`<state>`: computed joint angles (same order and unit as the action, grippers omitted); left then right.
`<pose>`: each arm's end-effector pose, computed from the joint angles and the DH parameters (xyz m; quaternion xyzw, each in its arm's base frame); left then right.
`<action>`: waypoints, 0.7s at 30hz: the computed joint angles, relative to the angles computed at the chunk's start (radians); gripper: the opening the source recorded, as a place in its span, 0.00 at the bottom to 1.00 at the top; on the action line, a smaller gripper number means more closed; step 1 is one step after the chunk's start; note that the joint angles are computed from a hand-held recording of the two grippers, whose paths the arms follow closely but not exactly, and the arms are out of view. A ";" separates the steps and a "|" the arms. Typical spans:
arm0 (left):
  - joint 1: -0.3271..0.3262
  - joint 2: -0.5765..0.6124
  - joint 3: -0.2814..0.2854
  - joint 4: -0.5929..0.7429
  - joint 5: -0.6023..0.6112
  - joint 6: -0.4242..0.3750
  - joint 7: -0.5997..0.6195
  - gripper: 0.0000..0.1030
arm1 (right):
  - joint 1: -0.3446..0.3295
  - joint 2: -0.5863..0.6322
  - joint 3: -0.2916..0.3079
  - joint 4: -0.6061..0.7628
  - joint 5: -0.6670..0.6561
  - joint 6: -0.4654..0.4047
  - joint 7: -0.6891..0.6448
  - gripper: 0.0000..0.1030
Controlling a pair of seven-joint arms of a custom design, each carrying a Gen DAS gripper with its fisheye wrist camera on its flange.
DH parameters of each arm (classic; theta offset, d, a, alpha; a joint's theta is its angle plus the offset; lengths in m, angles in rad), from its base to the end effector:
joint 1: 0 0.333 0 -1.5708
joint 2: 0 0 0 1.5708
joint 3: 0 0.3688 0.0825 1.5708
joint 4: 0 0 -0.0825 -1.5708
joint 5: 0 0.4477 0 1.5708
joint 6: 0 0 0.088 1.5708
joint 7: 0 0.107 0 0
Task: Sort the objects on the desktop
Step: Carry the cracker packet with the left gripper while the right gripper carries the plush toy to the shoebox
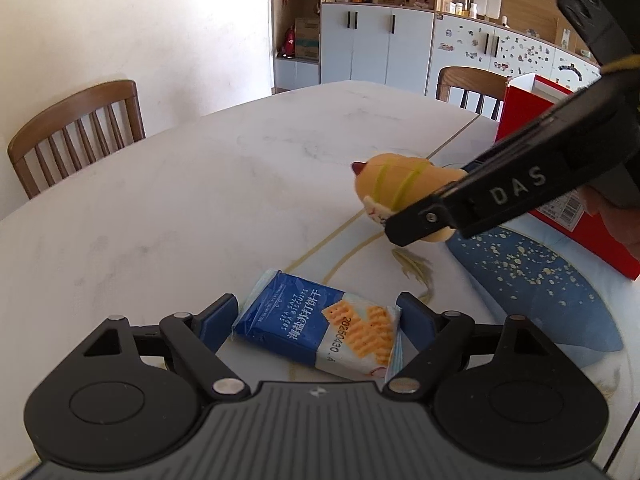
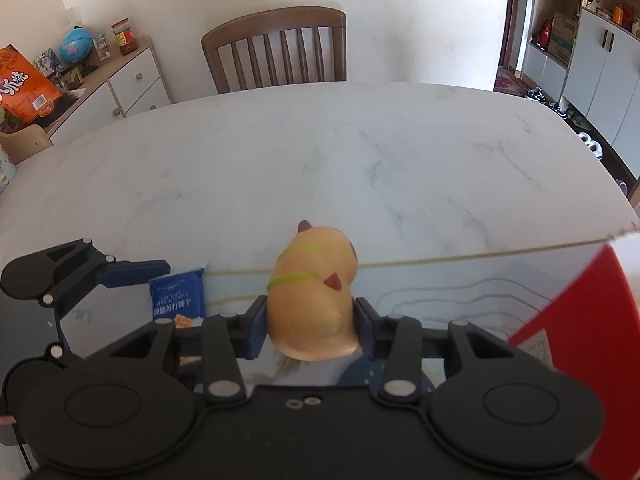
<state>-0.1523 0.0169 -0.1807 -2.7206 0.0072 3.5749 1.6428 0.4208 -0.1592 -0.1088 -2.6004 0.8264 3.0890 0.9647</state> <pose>0.4524 -0.1575 0.3150 -0.5004 0.7643 -0.3234 0.2466 0.4841 0.0926 0.3703 -0.7012 0.6336 -0.1386 0.2960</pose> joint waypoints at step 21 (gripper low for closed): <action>-0.012 -0.210 -0.165 -0.073 -0.300 -0.113 0.087 0.83 | -0.015 -0.244 -0.053 -0.193 -0.314 -0.031 0.249 0.42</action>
<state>-0.1643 -0.1935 -0.3457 -2.7931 -0.2926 3.4621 1.7295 0.4056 -0.4035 -0.1615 -2.7929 0.5127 3.0577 1.2140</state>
